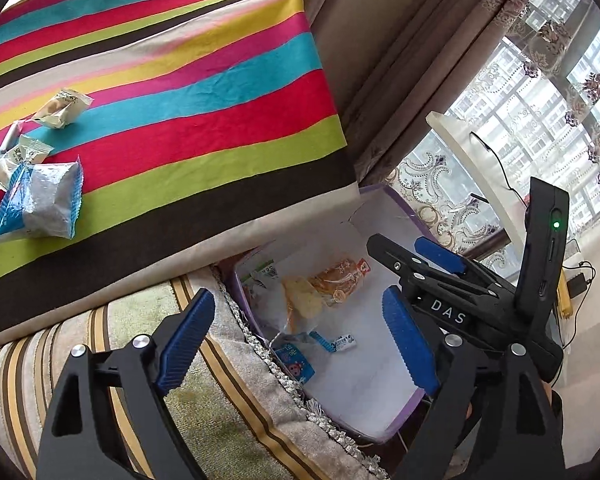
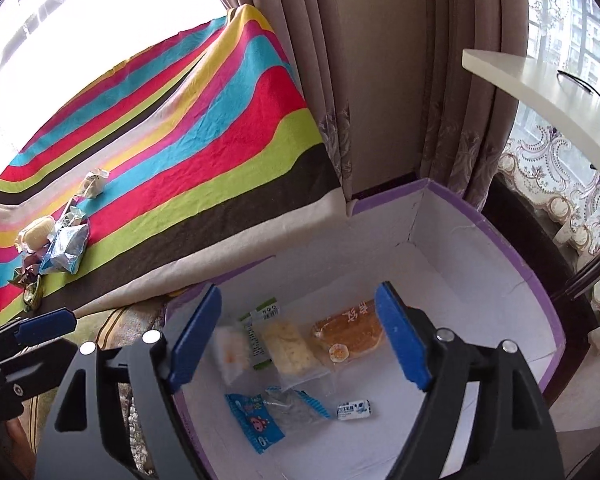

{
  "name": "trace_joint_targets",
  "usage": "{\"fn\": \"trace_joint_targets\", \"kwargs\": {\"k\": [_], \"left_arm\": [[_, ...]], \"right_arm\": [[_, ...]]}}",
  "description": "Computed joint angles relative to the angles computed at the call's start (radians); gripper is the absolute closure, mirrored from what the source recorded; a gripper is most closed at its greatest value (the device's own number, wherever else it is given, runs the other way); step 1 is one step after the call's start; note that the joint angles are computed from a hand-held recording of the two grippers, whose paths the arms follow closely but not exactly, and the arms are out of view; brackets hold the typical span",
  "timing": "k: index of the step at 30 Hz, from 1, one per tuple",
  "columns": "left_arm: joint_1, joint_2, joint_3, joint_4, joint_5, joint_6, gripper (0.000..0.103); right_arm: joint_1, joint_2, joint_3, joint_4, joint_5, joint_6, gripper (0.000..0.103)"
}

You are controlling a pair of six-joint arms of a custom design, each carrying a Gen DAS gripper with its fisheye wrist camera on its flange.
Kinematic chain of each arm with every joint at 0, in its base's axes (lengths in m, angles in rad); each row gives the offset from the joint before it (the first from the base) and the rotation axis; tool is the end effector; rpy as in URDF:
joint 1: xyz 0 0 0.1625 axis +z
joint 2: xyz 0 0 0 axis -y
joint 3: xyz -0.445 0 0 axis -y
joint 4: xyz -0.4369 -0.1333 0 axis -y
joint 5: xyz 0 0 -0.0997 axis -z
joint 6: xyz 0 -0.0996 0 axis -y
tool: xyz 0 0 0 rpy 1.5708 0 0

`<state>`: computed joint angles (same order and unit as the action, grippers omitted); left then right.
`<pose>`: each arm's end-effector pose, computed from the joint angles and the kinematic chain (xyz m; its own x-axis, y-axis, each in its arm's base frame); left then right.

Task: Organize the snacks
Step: 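Move both open tools back over the remaining snacks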

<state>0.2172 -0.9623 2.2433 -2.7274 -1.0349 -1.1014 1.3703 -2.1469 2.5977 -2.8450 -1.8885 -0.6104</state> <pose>-0.4169 -0.2806 0.0116 -0.9200 0.1953 -0.3398 0.3282 0.8577 -0.3957 0.0428 -0.3026 0.3541 -0.8030 -0.0428 0.5944 -0.3965 0.7830 -0.4793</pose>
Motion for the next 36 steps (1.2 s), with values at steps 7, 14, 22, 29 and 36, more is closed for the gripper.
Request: {"fn": "trace_joint_targets", "kwargs": {"k": [7, 14, 22, 29, 36], "left_arm": [[-0.049, -0.054, -0.020, 0.256, 0.129, -0.130, 0.013], [-0.131, -0.132, -0.074, 0.833, 0.344, -0.471, 0.010], [-0.183, -0.232, -0.066, 1.243, 0.385, -0.710, 0.010], [-0.220, -0.428, 0.054, 1.279, 0.330, -0.867, 0.010], [-0.245, -0.566, 0.114, 1.413, 0.265, -1.047, 0.010]], "right_arm": [[0.160, 0.080, 0.005, -0.141, -0.170, -0.003, 0.015], [0.361, 0.264, 0.028, -0.485, -0.394, -0.114, 0.009], [0.460, 0.236, 0.027, -0.377, -0.334, -0.026, 0.009], [0.513, 0.235, 0.012, -0.255, -0.254, 0.109, 0.009], [0.541, 0.293, 0.004, -0.188, -0.169, 0.180, 0.009]]}}
